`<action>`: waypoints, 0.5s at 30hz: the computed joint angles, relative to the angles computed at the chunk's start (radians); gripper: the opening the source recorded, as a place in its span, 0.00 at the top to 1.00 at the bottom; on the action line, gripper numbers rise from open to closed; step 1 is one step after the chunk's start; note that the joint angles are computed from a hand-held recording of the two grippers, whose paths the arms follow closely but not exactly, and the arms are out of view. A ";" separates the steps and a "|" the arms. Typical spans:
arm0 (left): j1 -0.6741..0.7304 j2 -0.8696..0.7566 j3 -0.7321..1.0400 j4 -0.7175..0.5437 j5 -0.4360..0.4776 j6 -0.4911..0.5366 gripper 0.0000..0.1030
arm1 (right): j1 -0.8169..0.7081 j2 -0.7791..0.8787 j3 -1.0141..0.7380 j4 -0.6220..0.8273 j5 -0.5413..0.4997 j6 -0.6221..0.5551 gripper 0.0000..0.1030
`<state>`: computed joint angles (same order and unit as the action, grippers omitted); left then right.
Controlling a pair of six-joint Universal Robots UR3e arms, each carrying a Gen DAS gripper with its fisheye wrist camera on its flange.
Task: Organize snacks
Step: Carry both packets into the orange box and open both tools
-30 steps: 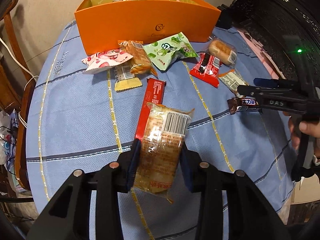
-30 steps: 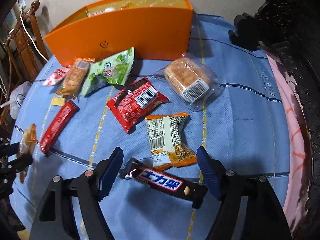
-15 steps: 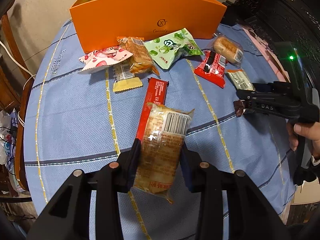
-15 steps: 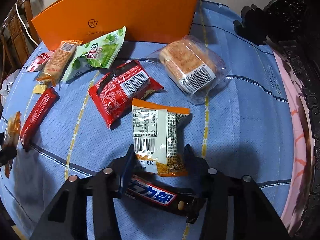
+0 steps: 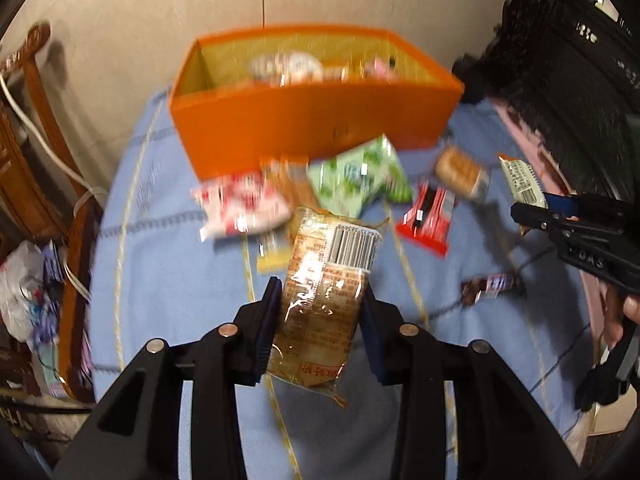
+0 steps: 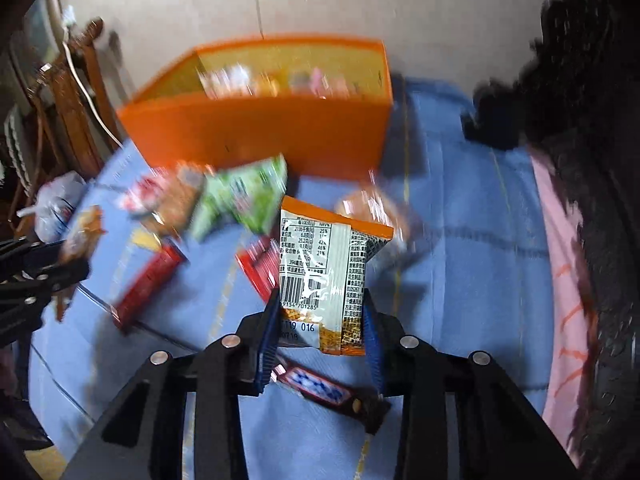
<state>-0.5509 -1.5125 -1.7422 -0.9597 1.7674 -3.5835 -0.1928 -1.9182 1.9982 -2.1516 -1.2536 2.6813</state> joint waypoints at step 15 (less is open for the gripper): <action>0.182 -0.440 0.784 -0.213 -0.040 0.151 0.64 | 0.219 0.620 -0.801 -0.015 -0.008 0.254 0.64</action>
<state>-0.3687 -1.9521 -0.9579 -1.1731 1.7277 -3.4328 0.0259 -1.2979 1.1974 -2.1662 -1.2613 2.9357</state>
